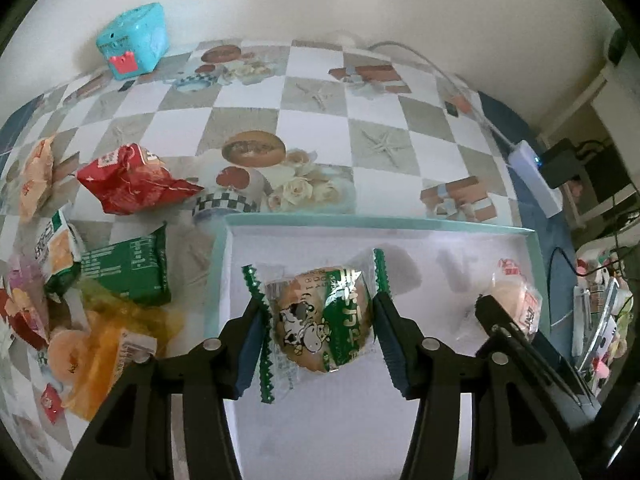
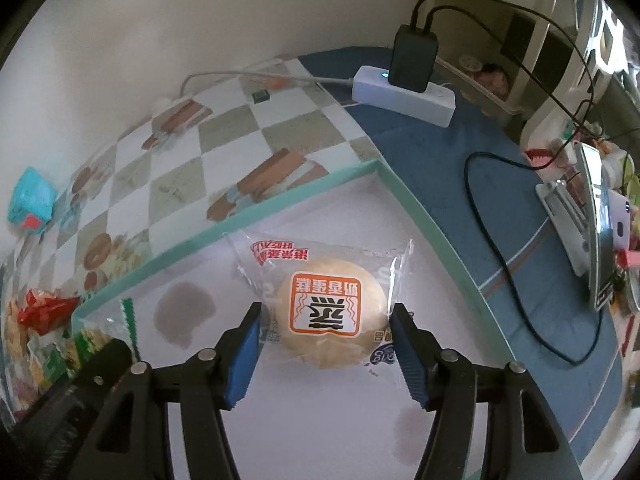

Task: Organize snacks
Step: 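Carry both snacks to the white tray and open both grippers, then grasp the red candy with the left gripper while the right grasps the orange cake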

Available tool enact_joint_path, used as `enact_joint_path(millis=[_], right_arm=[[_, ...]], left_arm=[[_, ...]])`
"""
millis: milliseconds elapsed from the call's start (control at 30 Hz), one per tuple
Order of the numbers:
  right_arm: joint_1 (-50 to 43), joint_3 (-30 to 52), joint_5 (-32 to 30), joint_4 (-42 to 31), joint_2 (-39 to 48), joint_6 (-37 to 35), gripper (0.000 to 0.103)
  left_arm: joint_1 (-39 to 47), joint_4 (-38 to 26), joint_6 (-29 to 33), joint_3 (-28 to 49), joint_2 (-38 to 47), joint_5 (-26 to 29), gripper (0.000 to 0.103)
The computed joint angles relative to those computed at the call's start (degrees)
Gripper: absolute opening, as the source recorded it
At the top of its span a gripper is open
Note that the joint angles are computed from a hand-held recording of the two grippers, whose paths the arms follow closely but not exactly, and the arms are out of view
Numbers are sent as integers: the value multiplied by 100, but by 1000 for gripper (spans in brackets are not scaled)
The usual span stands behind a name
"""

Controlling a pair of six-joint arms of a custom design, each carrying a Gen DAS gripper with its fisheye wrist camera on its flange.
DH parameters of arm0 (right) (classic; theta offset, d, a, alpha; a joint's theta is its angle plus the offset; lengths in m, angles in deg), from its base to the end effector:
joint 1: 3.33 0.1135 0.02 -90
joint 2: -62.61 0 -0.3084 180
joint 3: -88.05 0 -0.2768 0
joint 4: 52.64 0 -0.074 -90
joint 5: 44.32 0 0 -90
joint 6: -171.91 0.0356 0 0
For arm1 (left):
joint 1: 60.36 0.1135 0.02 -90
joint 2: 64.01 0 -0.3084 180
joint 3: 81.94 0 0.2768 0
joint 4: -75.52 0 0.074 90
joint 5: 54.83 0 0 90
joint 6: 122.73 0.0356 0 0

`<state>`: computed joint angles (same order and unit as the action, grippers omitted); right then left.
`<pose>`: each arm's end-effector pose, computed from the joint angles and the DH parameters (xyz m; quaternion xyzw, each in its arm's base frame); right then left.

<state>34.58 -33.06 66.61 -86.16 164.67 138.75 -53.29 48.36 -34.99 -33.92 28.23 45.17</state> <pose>0.2532 0.1811 0.1213 0.1814 0.9600 -0.0383 0.2099 0.2640 0.0265 0.1253 -0.0659 0.9810 -0.0792 0.1646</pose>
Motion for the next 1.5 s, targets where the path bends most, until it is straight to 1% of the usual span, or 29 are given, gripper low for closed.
enact_joint_path(millis=[67, 100, 167, 267, 300, 333, 367, 400, 500, 533, 667, 767, 833, 900, 1000, 1133, 1333, 1500], right_arm=[[-33, 5, -53, 71, 23, -84, 68], [-16, -4, -28, 62, 12, -108, 69], [-21, -2, -39, 80, -1, -224, 70], [62, 27, 0, -107, -192, -193, 72], [99, 46, 53, -164, -239, -203, 76], [169, 65, 148, -265, -322, -215, 79], [241, 67, 225, -344, -394, -197, 85], [316, 54, 315, -411, -485, -154, 86], [478, -52, 292, -535, -757, 45, 87], [534, -96, 256, -549, -832, 119, 87], [920, -116, 246, -834, -1063, 461, 89], [1263, -101, 339, -923, -1238, 649, 89], [1533, -8, 509, -1086, -1284, 797, 90], [1822, 87, 655, -1202, -1294, 928, 103], [2154, 203, 730, -1268, -1268, 1090, 103], [2509, 398, 695, -1235, -1074, 1123, 103], [2760, 735, 410, -1052, -602, 1006, 103], [2949, 1074, 63, -687, -169, 840, 103]], left_arm=[[30, -38, -9, 19, 22, -29, 72], [63, -82, -5, 30, -5, -33, 73], [128, -244, 23, 53, -126, -92, 74], [228, -568, 121, 84, -437, -308, 75], [280, -669, 175, 88, -559, -334, 76], [364, -811, 247, 95, -717, -349, 79], [447, -917, 293, 103, -838, -343, 83], [548, -996, 333, 98, -958, -299, 83], [982, -1263, 476, 13, -1432, -119, 86], [1106, -1336, 557, -27, -1558, -128, 87], [1649, -1511, 1016, -188, -2032, -233, 87], [2296, -1673, 1452, -246, -2286, -173, 87], [2907, -1798, 1805, -227, -2372, -44, 87], [3444, -1893, 2094, -163, -2384, 105, 87], [4249, -1943, 2504, -49, -2354, 287, 88], [5171, -1750, 2873, 126, -2108, 327, 89], [6304, -1586, 2942, 658, -1363, 486, 89], [6958, -1408, 2937, 1042, -788, 478, 89]])
